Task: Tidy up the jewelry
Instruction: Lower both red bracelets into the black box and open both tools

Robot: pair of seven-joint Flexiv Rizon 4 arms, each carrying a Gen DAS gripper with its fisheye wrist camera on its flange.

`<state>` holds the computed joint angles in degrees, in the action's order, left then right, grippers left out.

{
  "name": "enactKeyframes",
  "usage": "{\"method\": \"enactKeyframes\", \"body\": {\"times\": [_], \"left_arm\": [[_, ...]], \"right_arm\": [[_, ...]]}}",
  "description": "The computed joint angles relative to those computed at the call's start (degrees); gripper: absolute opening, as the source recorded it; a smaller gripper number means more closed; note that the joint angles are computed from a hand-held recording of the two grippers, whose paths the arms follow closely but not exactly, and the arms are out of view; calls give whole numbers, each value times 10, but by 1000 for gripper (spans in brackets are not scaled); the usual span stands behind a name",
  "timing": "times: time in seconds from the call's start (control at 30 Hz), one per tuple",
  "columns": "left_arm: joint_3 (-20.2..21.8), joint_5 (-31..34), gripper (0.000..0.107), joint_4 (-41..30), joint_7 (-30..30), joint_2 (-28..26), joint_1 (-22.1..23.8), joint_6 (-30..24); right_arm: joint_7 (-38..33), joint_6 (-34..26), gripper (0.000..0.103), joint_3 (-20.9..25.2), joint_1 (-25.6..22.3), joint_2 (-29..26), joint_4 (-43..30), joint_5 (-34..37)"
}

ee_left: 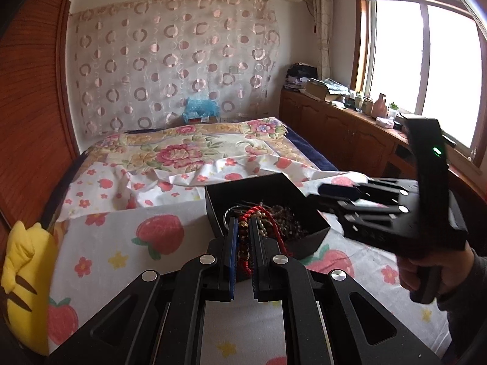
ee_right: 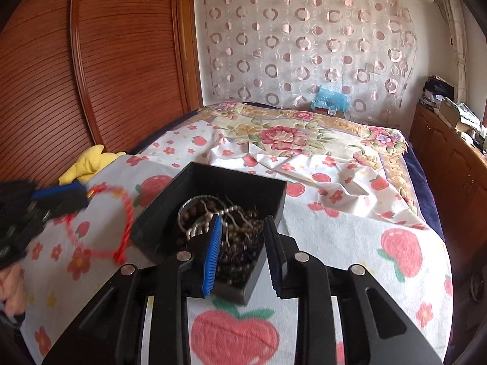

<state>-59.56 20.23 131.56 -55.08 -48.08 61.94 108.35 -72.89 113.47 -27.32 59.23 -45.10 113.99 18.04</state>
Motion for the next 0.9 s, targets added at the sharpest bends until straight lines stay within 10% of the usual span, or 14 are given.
{"method": "enactKeyframes", "body": {"times": [0.9], "left_arm": [[116,-98,16,-124,10,31,-187,-58]], "right_arm": [[-52,43,31,34,6,31,58,53]]}}
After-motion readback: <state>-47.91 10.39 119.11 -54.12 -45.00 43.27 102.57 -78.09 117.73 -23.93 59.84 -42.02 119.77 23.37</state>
